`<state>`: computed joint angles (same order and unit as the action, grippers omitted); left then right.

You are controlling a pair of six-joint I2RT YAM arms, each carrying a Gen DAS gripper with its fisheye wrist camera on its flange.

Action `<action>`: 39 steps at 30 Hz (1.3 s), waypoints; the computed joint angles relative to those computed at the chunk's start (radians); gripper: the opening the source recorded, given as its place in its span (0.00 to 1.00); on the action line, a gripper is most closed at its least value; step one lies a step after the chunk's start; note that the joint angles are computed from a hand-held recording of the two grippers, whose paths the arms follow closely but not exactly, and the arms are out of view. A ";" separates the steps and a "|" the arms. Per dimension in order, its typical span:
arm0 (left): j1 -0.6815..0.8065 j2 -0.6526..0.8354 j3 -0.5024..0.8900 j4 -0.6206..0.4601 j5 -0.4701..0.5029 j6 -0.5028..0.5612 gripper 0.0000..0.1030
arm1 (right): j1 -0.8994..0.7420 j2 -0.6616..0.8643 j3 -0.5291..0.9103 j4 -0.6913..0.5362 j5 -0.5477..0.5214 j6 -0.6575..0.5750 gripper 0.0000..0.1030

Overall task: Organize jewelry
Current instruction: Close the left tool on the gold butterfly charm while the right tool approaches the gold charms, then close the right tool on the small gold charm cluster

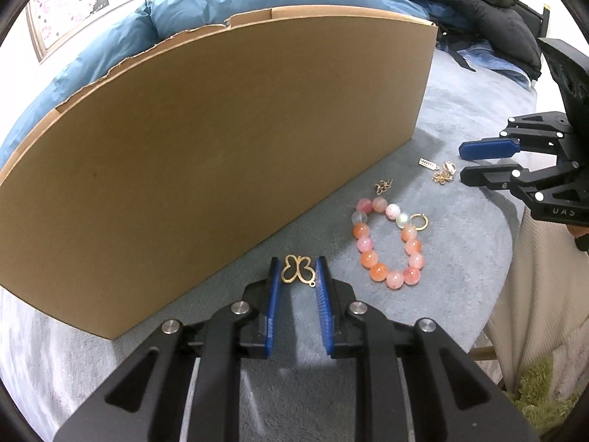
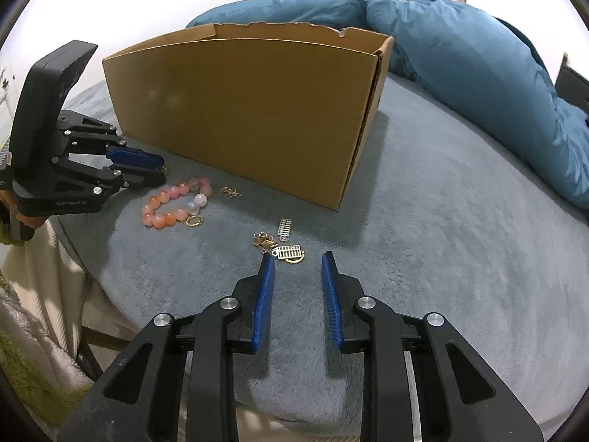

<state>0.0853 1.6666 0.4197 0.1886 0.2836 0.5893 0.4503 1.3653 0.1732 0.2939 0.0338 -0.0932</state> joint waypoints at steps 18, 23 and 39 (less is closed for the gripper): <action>-0.015 0.013 0.018 -0.005 -0.007 -0.015 0.17 | -0.053 0.131 0.122 -0.030 -0.120 -0.091 0.21; -0.015 0.015 0.016 -0.001 -0.008 -0.013 0.17 | -0.060 0.118 0.137 -0.063 -0.153 -0.088 0.21; -0.017 0.016 0.015 0.003 -0.009 -0.015 0.17 | 0.057 0.179 0.170 -0.032 -0.079 -0.038 0.16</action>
